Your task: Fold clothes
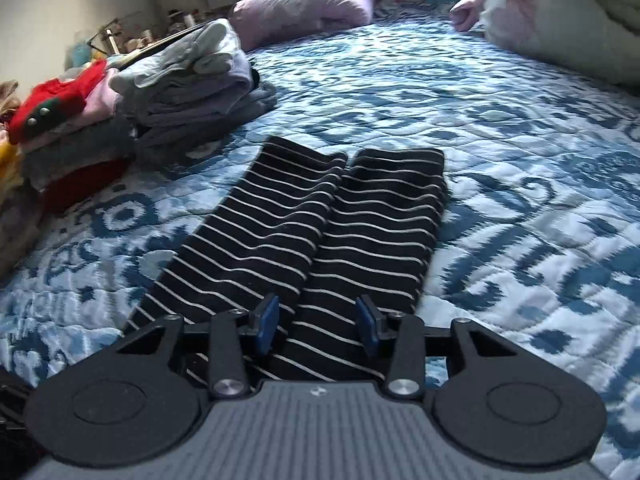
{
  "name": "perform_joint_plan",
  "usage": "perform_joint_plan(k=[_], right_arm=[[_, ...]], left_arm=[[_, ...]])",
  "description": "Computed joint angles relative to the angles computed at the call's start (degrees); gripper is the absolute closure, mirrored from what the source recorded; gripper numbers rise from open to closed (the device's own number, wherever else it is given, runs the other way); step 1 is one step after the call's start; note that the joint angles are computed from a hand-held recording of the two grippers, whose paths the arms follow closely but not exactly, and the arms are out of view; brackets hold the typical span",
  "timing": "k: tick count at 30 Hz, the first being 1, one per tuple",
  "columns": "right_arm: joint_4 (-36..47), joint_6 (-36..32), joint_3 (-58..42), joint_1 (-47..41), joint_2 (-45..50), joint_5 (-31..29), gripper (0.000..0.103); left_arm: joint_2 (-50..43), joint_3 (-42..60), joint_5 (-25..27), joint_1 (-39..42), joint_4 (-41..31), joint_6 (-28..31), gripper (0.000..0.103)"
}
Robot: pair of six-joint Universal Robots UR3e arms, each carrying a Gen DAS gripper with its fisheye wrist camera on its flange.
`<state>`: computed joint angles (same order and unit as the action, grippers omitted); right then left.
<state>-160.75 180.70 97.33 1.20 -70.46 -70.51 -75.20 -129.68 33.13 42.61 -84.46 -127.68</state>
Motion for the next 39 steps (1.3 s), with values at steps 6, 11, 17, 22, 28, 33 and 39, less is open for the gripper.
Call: perform_joint_plan(k=[6, 11, 17, 22, 28, 33, 39], right_arm=[[-8.82, 0.03, 7.55, -0.29, -4.8, 2.4, 0.059], [-9.45, -3.89, 8.26, 1.58, -4.84, 6.8, 0.063], [-5.69, -5.64, 2.35, 8.02, 1.67, -1.67, 0.062], [0.46, -7.07, 2.81, 3.79, -3.7, 3.76, 0.064], [21.22, -26.14, 0.29, -8.75, -19.16, 8.12, 0.063], [34.41, -45.26, -0.73, -20.2, -31.63, 5.53, 0.063], [38.93, -72.83, 13.72, -27.75, -49.29, -1.08, 0.063]], left_arm=[[10.86, -2.31, -0.25, 2.82, 1.49, -1.6, 0.097], [8.49, -4.81, -3.72, -2.33, 22.24, -13.84, 0.097], [-7.5, -4.09, 5.54, -15.7, 57.37, -28.17, 0.093], [-5.79, -5.01, 6.54, -14.68, 56.52, -27.32, 0.083], [8.68, -7.74, 6.86, -10.95, 52.02, -22.15, 0.058], [19.14, -8.62, 10.28, -10.36, 47.47, -9.72, 0.046], [34.96, -13.92, 11.97, -5.4, 32.21, 18.79, 0.044]])
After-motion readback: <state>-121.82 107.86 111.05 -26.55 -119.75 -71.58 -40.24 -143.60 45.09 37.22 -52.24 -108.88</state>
